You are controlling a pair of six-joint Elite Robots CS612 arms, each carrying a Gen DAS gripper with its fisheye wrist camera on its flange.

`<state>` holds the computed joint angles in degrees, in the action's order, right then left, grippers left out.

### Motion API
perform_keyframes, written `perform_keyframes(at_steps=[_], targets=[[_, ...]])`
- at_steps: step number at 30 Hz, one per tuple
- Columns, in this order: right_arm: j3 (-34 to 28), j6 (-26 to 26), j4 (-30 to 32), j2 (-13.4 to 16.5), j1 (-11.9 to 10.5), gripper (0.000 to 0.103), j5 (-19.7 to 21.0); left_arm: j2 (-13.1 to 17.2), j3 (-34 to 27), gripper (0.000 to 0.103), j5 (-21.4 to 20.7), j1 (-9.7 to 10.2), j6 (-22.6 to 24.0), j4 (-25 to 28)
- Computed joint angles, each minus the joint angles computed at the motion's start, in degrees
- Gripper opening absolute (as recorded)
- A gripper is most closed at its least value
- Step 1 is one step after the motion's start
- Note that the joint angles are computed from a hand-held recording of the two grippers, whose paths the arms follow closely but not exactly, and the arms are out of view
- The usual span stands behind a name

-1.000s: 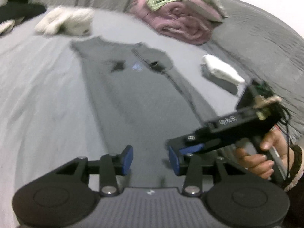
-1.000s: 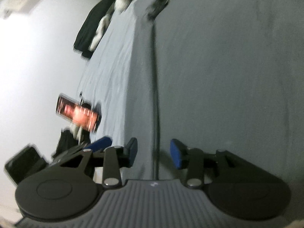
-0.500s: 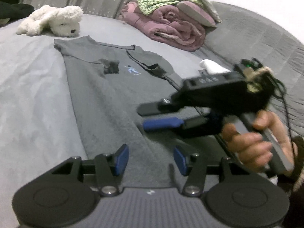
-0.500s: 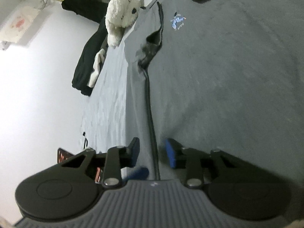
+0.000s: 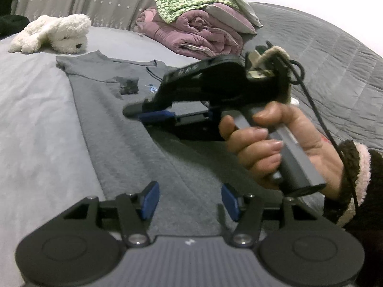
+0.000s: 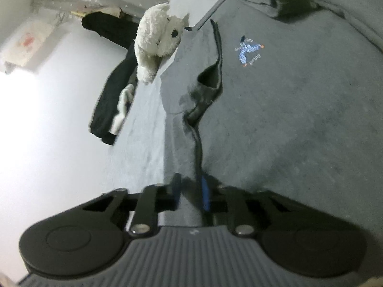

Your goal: Fold clothes

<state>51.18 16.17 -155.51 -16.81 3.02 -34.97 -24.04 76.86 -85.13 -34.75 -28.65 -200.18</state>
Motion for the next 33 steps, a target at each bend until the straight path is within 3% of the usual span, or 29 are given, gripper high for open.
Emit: perform_keyframes(at_steps=[5,8,9,10,11,12,13,15,18,20,22,24,25,30,32,33], targets=[[2.12,2.3,-5.43,-0.78,0.5,0.002,-4.59,-0.11,0.11,0.061,-0.2,-0.01,0.23,0.17],[4.04,-1.56,-6.78,-2.21,0.95,0.002,-8.11,-0.19,0.14,0.064,-0.42,-0.03,0.54,0.28],[4.37,-2.65,-7.05,-2.54,1.08,0.006,-9.05,-0.16,0.08,0.064,-0.5,-0.02,0.72,0.34],[4.29,-3.15,-7.4,-2.61,1.13,0.018,-9.44,-0.14,0.02,0.066,-0.58,-0.02,0.91,0.39],[3.65,-2.93,-7.62,-2.36,1.15,0.018,-9.53,-0.12,-0.03,0.067,-0.64,-0.02,1.11,0.45],[2.71,-2.3,-7.63,-1.94,1.16,0.026,-9.61,-0.15,-0.04,0.068,-0.55,-0.08,1.43,0.56],[1.5,-0.83,-7.86,-1.28,1.14,0.042,-9.41,-0.17,-0.06,0.068,-0.42,-0.14,1.76,0.69],[-1.51,3.59,-8.73,0.48,1.04,0.049,-8.64,-0.19,-0.09,0.069,-0.21,-0.22,2.16,0.86],[-6.52,9.8,-9.7,3.33,1.02,0.049,-8.46,-0.15,-0.11,0.069,-0.64,-0.1,1.84,0.66],[-9.64,12.86,-9.19,5.0,1.06,0.042,-8.95,-0.1,-0.13,0.069,-1.21,0.06,1.28,0.37],[-12.83,15.83,-8.5,6.7,1.09,0.025,-9.44,-0.06,-0.17,0.069,-1.7,0.18,0.76,0.16],[-15.05,16.21,-7.17,7.78,1.08,0.019,-9.34,-0.08,-0.09,0.069,-1.97,0.19,0.42,-0.03],[-14.83,14.19,-6.9,7.49,1.19,0.008,-10.37,-0.09,-0.04,0.069,-2.09,0.19,0.25,-0.15],[-10.94,-0.05,-7.9,4.89,2.35,0.003,-19.42,-0.28,0.22,0.069,-2.71,0.2,-0.13,-0.26],[-10.0,-3.1,-7.67,4.1,2.69,0.01,-21.12,-0.33,0.17,0.069,-2.92,0.29,-0.06,-0.03],[-9.58,-4.4,-7.56,3.73,2.84,0.02,-21.85,-0.35,0.16,0.069,-2.98,0.31,0.01,0.06]])
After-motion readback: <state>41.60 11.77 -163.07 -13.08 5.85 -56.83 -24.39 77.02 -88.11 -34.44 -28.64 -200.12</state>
